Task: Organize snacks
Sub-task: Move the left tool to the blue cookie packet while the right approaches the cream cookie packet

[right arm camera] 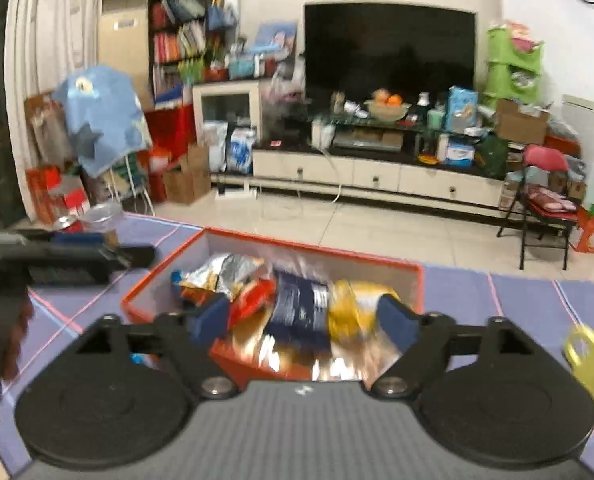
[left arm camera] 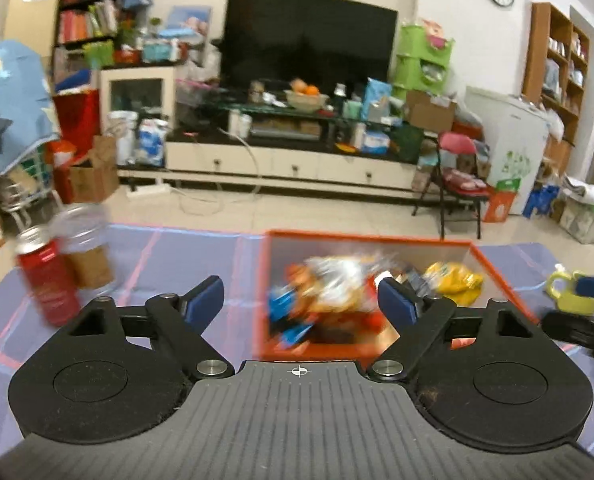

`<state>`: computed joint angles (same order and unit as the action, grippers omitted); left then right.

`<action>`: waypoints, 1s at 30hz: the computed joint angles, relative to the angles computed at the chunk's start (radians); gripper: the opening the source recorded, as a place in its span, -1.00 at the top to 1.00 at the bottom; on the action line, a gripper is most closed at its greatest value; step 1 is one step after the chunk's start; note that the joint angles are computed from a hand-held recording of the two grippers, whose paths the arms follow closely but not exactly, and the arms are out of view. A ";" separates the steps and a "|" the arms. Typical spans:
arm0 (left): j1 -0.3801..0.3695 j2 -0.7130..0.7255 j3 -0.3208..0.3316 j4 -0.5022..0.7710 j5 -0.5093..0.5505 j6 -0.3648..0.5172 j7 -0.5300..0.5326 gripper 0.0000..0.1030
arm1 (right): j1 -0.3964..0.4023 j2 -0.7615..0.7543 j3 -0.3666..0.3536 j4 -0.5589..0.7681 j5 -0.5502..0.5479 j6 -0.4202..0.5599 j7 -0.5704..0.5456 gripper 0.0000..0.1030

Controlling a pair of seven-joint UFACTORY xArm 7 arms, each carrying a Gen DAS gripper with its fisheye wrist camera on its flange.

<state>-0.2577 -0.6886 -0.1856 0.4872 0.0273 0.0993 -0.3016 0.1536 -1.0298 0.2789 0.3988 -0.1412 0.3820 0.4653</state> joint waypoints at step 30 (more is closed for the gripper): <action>-0.526 -0.035 0.776 -0.098 -0.076 0.252 0.847 -0.61 | 0.117 -0.012 -0.027 -0.187 0.058 0.046 0.273 -0.94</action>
<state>-0.7834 -0.7235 0.5901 0.3896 -0.0486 0.3509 0.5454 0.2707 -1.0413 0.2520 0.2122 -0.0833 0.4281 0.7384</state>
